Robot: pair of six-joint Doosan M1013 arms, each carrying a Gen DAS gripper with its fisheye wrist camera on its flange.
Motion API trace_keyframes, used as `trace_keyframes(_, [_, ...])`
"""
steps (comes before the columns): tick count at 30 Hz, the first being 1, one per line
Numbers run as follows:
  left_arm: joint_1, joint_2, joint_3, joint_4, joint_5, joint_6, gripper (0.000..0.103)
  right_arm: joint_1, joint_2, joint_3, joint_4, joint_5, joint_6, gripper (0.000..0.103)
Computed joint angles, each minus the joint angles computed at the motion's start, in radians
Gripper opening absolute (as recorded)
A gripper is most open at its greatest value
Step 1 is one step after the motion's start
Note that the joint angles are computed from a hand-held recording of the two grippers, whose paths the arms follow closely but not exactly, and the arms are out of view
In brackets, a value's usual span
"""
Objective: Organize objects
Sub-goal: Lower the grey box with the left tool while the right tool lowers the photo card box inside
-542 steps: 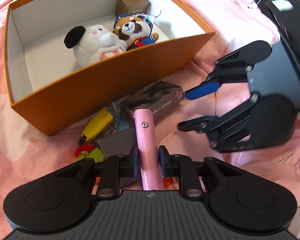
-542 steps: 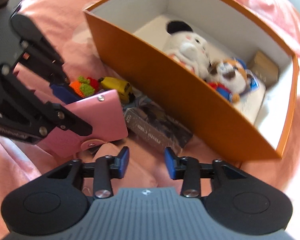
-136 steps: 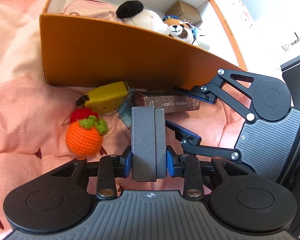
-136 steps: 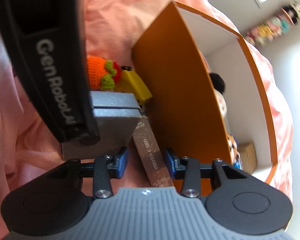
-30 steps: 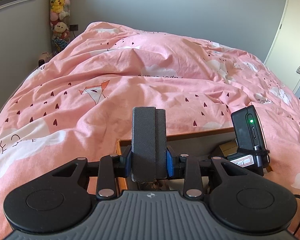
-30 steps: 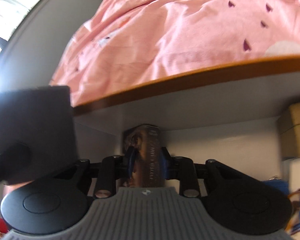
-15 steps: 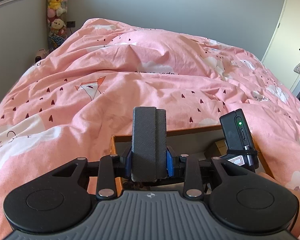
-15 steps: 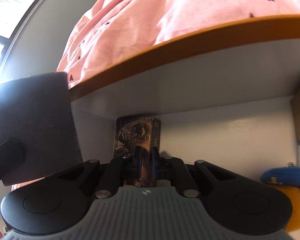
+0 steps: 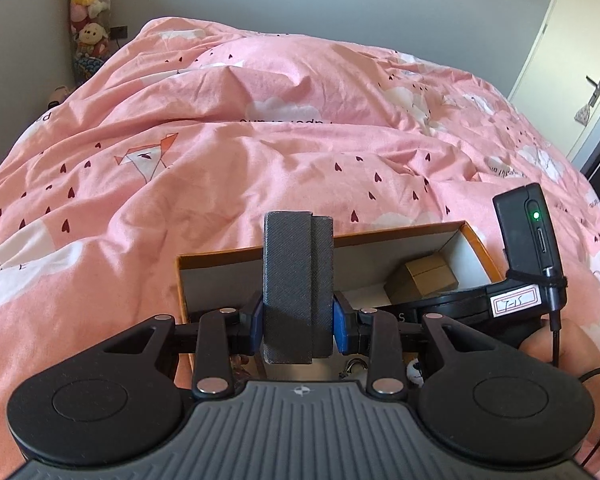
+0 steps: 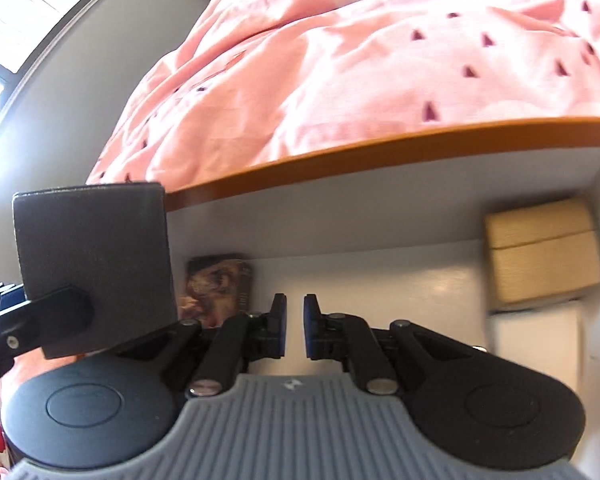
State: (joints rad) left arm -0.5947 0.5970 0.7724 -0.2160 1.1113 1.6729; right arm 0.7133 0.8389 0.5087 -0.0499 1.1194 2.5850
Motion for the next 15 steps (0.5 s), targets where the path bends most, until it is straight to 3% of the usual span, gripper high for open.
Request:
trace_keyframes(5, [-0.030,0.014,-0.023,0.073,0.061,0.057,0.037,-0.004,-0.070,0.153,0.004,-0.125,0.104,0.011])
trace_keyframes(9, [-0.008,0.036,-0.052,-0.010,0.127,0.001,0.037,-0.012,-0.070,0.158,0.001,-0.142,0.120,0.012])
trace_keyframes(12, [-0.008,0.043,-0.055,0.018,0.150,-0.040,0.037,-0.014,-0.078,0.171,0.006,-0.151,0.120,0.012])
trace_keyframes(15, [0.007,0.086,-0.119,-0.035,0.258,-0.081,0.037,-0.014,-0.073,0.166,0.030,-0.159,0.121,0.012])
